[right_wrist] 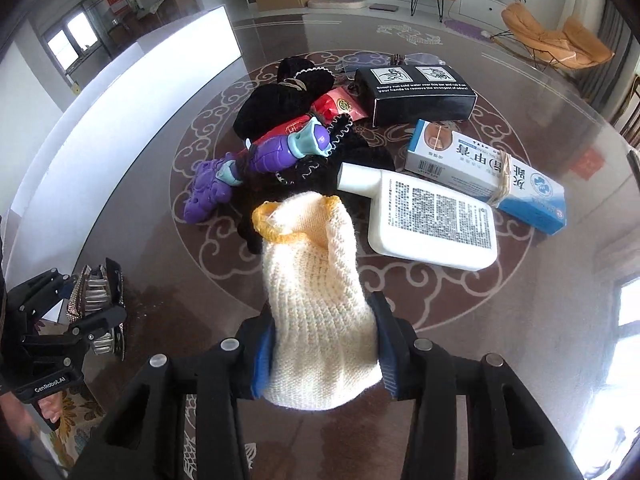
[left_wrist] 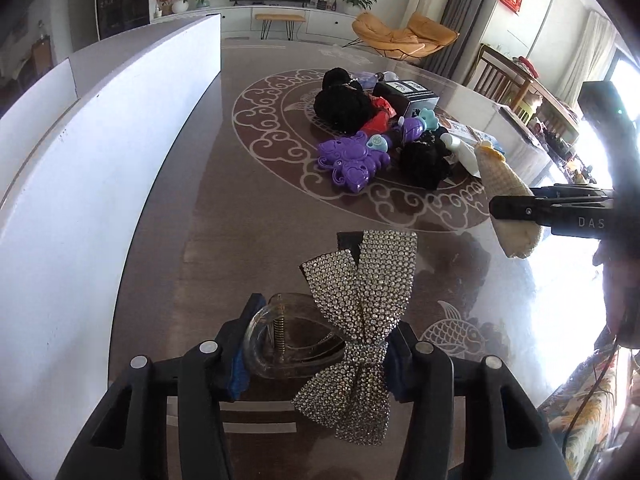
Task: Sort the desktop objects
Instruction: 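Grasp the rhinestone bow clip with the left tool while the right grasps the cream knit pouch, then carry the bow and the knit pouch over the cardboard bin and open both tools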
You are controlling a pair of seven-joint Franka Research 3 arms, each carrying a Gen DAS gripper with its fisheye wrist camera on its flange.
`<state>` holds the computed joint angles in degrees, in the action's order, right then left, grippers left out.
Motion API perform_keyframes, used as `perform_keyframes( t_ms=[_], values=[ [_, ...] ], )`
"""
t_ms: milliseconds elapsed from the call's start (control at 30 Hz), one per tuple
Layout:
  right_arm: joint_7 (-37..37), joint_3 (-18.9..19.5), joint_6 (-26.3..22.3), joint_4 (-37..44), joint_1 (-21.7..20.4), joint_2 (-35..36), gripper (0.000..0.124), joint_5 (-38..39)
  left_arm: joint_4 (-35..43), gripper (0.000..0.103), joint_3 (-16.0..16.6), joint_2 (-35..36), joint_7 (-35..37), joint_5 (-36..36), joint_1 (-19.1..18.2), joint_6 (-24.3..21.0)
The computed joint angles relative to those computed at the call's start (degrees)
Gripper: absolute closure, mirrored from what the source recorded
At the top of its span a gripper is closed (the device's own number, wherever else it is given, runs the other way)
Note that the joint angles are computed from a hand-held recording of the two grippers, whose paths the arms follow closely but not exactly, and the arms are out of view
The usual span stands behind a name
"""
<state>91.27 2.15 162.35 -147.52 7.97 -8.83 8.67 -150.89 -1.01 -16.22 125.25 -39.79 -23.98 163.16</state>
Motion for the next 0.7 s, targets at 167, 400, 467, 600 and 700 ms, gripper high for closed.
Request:
perform_keyframes(
  t_ms=[167,400,467,600,700],
  values=[
    [0.8,1.3,-4.5,-2.8,-0.8,-9.7,0.08,-1.5,-0.3,0.052,4.3,-7.4,5.0,-7.0,-2.4,-3.4],
    [-0.1,3.9,-3.7,7.6,5.5,-7.9,0.08,2.3,4.7,0.052,8.9,-12.1,3.0,-2.1,6.3,-9.4],
    [-1.3,4.6,-1.4,12.9,8.7,-3.6,0.08,4.7,6.5,0.052,8.0,-10.1,0.0,3.7,11.7,-7.9],
    [-7.7,5.9,1.4,24.8,15.4,7.1,0.08,13.1,11.5,0.052,7.8,-2.9,-6.7,13.6,20.1,-9.0],
    [-7.0,7.5,0.7,33.7,18.2,15.7,0.08,11.5,13.9,0.052,5.9,2.1,-11.3,21.4,25.4,-9.4]
  ],
)
